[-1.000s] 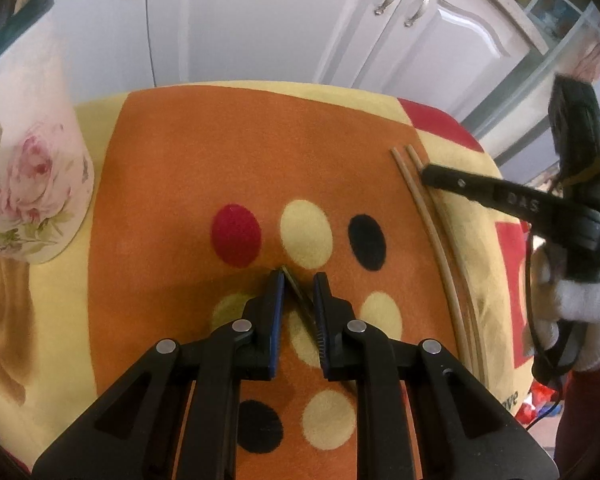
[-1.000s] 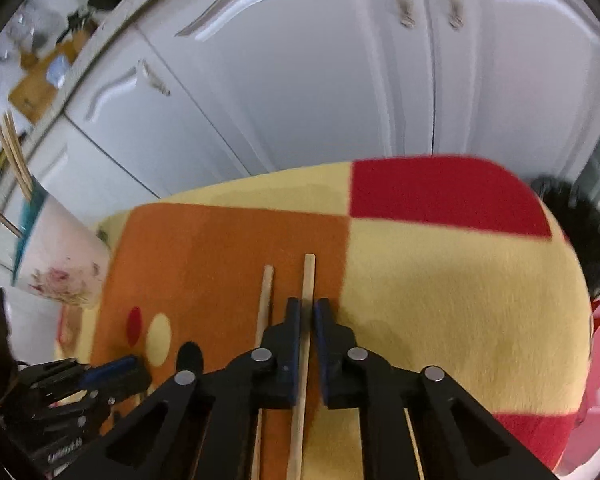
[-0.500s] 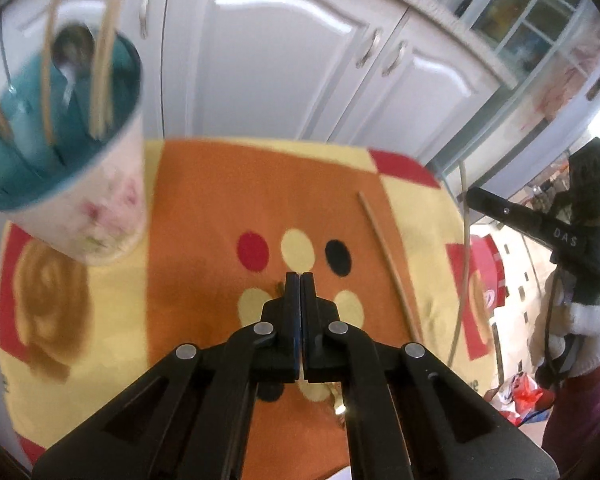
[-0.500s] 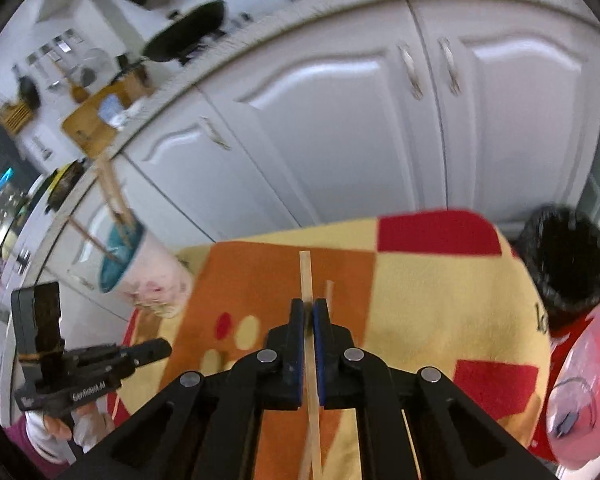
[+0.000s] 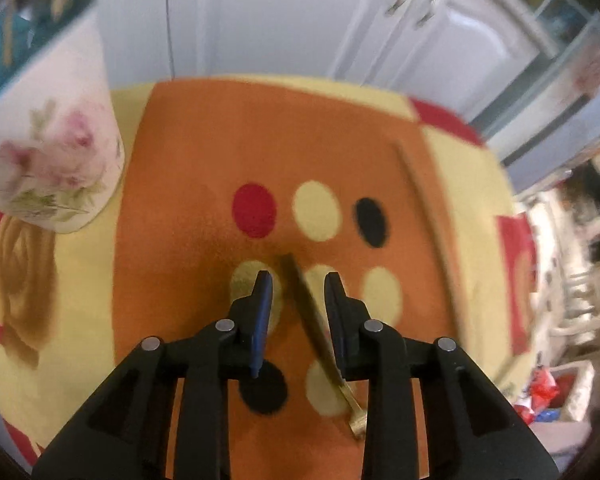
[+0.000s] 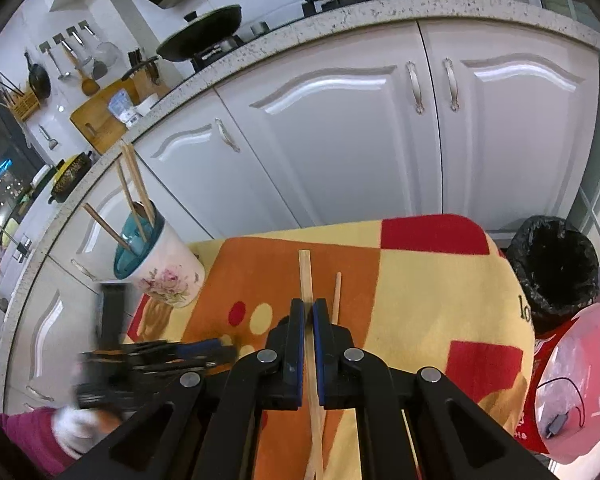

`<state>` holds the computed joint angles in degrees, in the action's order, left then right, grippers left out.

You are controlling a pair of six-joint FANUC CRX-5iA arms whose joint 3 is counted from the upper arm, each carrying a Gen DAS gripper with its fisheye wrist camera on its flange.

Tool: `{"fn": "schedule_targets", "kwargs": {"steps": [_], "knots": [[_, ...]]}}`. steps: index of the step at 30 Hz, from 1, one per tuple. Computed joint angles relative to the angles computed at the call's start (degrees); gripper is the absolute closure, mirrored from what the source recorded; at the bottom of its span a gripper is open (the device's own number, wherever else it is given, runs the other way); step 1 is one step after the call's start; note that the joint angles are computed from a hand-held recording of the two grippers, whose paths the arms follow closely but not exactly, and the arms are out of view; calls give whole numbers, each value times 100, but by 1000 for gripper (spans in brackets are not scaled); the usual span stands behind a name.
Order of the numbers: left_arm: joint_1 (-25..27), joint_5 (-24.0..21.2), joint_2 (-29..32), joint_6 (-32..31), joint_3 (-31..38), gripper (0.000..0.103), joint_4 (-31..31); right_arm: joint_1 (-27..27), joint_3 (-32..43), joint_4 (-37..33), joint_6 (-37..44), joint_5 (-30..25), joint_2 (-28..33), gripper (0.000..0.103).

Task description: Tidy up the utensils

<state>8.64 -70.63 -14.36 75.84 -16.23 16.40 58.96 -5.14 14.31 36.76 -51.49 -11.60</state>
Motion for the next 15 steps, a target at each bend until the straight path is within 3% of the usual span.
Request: {"fn": "schedule_targets", "kwargs": {"steps": [2, 3, 4, 5, 15], "knots": [[-147, 297, -52, 56, -42, 78, -129, 28, -13, 57, -19, 4, -61, 99], [-234, 260, -13, 58, 33, 83, -262, 37, -18, 78, -26, 8, -88, 99], [-325, 337, -58, -63, 34, 95, -357, 57, -26, 112, -49, 9, -109, 99], [-291, 311, -72, -292, -19, 96, -209, 70, -21, 125, -47, 14, -120, 99], [1072, -351, -914, -1657, -274, 99, 1349, 376, 203, 378, 83, 98, -102, 99]]}}
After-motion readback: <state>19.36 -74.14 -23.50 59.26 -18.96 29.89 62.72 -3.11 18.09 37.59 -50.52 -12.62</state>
